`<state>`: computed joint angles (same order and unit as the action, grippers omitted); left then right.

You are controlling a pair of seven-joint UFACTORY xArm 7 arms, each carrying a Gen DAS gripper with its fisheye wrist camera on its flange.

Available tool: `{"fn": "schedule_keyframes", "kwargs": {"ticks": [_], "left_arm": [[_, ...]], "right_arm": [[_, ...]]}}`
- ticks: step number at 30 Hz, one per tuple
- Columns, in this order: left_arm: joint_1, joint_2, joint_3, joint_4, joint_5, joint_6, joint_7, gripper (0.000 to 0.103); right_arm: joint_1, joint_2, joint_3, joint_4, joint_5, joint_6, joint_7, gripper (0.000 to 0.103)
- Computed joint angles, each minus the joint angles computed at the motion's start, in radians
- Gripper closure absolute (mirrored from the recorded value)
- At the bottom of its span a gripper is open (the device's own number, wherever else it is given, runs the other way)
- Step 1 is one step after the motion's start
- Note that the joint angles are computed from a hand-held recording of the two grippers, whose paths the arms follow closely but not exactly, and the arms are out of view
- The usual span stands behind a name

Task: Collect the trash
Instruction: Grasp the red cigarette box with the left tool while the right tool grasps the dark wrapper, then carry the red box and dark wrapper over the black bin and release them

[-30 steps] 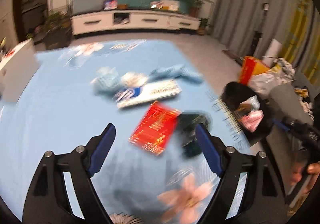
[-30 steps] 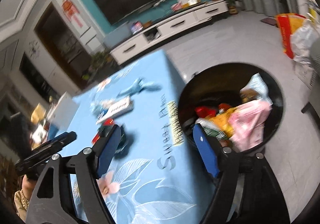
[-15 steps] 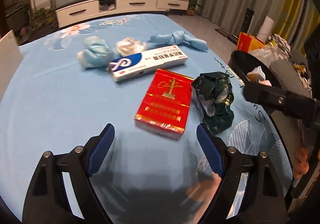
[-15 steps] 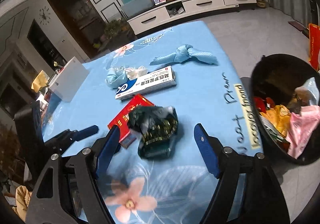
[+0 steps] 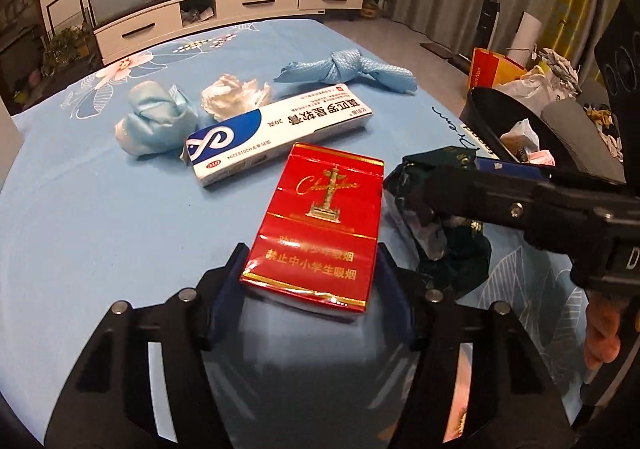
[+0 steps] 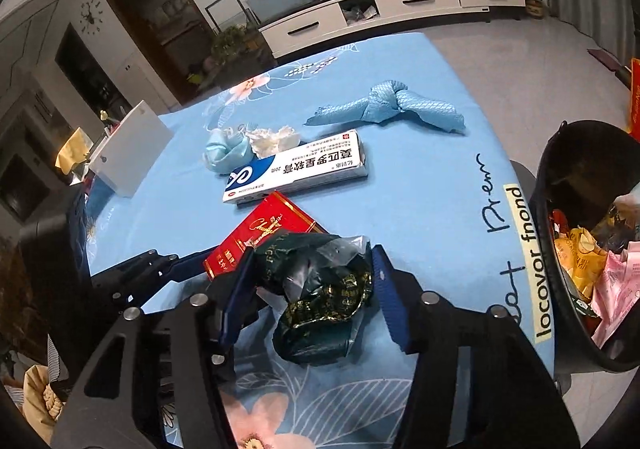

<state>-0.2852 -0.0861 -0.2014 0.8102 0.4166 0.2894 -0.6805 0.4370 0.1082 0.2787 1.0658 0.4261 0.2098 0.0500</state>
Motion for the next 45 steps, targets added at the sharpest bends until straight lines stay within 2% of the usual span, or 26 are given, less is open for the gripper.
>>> {"fn": "schedule_keyframes", "kwargs": {"ticks": [2,6,9,12,15,18,23,27,31,34,39,42,44,45], "left_arm": [[0.003,-0.002,-0.006,0.000,0.022,0.002,-0.033,0.040],[-0.005,-0.042,-0.002,-0.040,-0.036,-0.017,-0.033,0.040],[-0.016,-0.117,0.003,-0.104,-0.124,-0.040,-0.007,0.040],[-0.018,-0.189,-0.009,-0.152,-0.181,-0.051,0.010,0.040],[-0.040,-0.232,-0.009,-0.170,-0.251,-0.058,0.042,0.040],[-0.047,-0.229,-0.032,-0.139,-0.277,-0.058,0.063,0.040],[-0.063,-0.133,-0.069,-0.006,-0.275,-0.054,0.086,0.040],[-0.094,0.000,-0.083,0.153,-0.242,-0.035,0.092,0.040],[-0.151,0.161,-0.073,0.350,-0.136,0.032,0.058,0.040],[-0.209,0.276,-0.042,0.487,-0.113,0.093,0.069,0.040],[-0.289,0.414,0.013,0.651,-0.113,0.167,0.104,0.040],[-0.317,0.478,0.036,0.725,-0.127,0.190,0.123,0.040],[-0.329,0.511,0.045,0.763,-0.139,0.205,0.140,0.040],[-0.337,0.522,0.051,0.776,-0.141,0.212,0.142,0.039]], "right_arm": [[0.003,-0.001,-0.001,-0.002,-0.005,-0.004,0.003,0.056],[-0.007,-0.030,0.012,-0.028,0.070,-0.019,-0.042,0.061],[-0.010,-0.091,0.016,-0.072,0.231,-0.041,-0.156,0.061],[0.023,-0.172,-0.026,-0.132,0.390,-0.071,-0.260,0.061],[0.055,-0.260,-0.082,-0.211,0.445,-0.104,-0.275,0.061],[0.046,-0.357,-0.124,-0.307,0.423,-0.141,-0.216,0.061],[-0.082,-0.480,-0.122,-0.429,0.281,-0.174,-0.041,0.061],[-0.059,-0.498,-0.196,-0.465,0.253,-0.225,-0.018,0.060],[-0.017,-0.454,-0.274,-0.452,0.224,-0.258,0.001,0.060],[0.052,-0.413,-0.358,-0.437,0.209,-0.282,0.000,0.059],[0.250,-0.354,-0.577,-0.401,0.212,-0.302,-0.022,0.054],[0.321,-0.334,-0.655,-0.390,0.191,-0.314,-0.014,0.053],[0.406,-0.323,-0.742,-0.373,0.196,-0.308,-0.027,0.049],[0.395,-0.321,-0.732,-0.375,0.183,-0.308,-0.014,0.045]]}}
